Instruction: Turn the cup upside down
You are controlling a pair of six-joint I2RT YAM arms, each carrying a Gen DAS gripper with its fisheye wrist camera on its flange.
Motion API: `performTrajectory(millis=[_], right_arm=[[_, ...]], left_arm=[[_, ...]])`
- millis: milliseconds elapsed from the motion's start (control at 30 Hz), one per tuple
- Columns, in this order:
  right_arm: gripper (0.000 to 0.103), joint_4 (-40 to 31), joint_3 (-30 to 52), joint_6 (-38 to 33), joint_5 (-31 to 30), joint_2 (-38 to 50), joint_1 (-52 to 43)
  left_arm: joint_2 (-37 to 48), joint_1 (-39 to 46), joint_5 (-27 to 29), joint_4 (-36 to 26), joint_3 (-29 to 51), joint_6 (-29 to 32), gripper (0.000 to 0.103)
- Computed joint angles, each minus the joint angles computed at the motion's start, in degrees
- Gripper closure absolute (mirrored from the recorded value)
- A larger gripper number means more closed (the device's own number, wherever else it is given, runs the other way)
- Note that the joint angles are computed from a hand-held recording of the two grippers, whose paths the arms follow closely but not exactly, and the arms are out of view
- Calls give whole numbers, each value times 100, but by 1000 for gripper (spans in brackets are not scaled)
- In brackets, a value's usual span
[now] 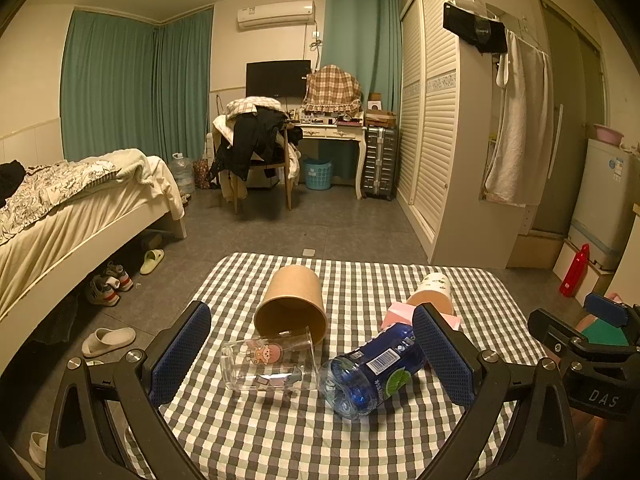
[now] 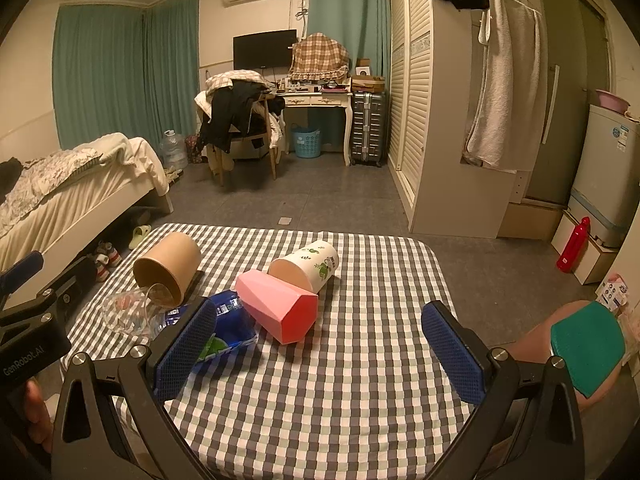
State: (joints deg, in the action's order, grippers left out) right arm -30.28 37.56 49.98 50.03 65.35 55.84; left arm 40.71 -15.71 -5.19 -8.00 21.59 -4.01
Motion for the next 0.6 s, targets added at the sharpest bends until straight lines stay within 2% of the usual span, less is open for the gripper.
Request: performTrajectory(millis=[600], right_arm=[[0, 17, 11, 27, -30, 88, 15]], left_arm=[[9, 10, 15, -7, 4, 4, 0]])
